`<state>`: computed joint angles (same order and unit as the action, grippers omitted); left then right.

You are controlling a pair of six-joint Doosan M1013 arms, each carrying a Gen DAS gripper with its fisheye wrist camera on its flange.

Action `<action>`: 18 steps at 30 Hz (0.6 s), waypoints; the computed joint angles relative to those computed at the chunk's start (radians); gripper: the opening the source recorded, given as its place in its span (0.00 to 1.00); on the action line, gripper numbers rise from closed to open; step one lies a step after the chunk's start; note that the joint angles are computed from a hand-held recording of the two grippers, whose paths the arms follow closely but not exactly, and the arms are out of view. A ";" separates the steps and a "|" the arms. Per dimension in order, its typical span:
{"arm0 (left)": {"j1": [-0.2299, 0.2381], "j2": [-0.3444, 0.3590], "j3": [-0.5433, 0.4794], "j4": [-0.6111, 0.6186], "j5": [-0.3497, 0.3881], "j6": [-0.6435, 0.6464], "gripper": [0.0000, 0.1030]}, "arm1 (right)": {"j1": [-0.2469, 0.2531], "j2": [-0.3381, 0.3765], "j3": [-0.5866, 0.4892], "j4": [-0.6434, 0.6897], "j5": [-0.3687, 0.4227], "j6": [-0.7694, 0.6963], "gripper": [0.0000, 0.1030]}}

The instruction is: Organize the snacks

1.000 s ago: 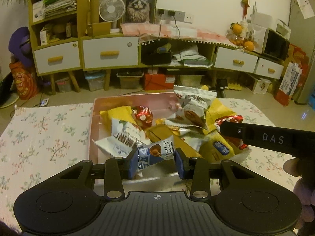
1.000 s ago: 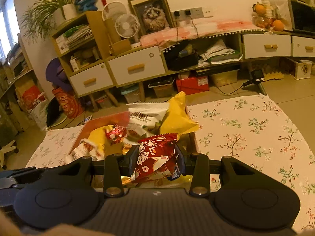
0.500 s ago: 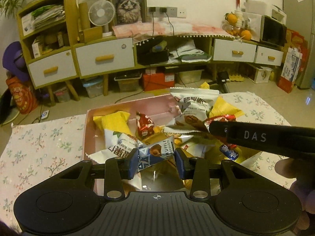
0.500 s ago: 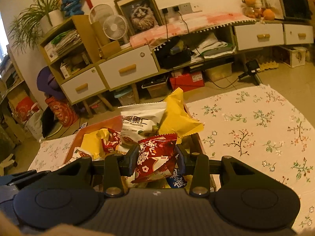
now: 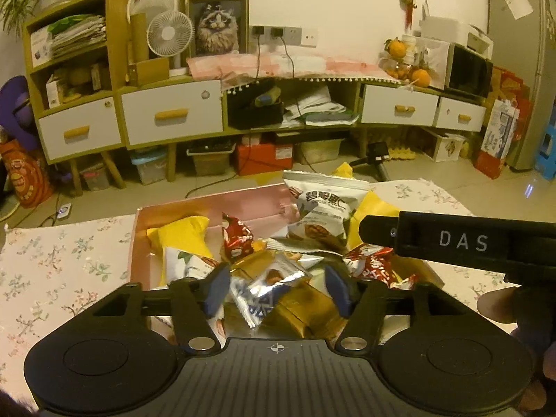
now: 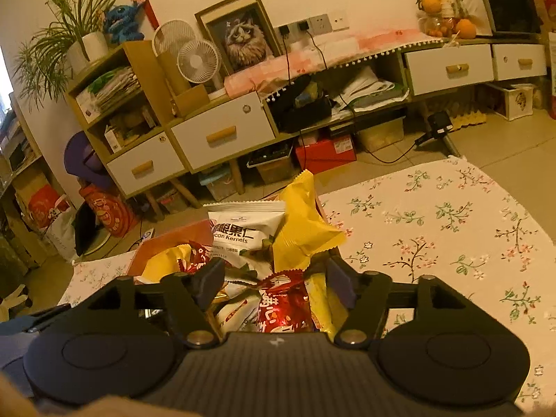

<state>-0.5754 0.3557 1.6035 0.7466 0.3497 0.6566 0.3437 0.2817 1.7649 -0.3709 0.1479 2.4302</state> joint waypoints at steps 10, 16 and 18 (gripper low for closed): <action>-0.014 -0.053 0.049 -0.073 0.016 0.023 0.82 | 0.016 -0.034 0.018 -0.109 0.058 0.019 0.72; -0.031 -0.092 0.084 -0.139 0.064 0.018 0.89 | 0.038 -0.072 0.042 -0.180 0.120 -0.016 0.78; -0.040 -0.103 0.096 -0.149 0.088 0.024 0.90 | 0.041 -0.082 0.045 -0.147 0.138 -0.054 0.80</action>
<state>-0.6158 0.2529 1.6999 0.5972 0.4376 0.6804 0.3849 0.1994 1.8096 -0.5175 0.2856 2.3764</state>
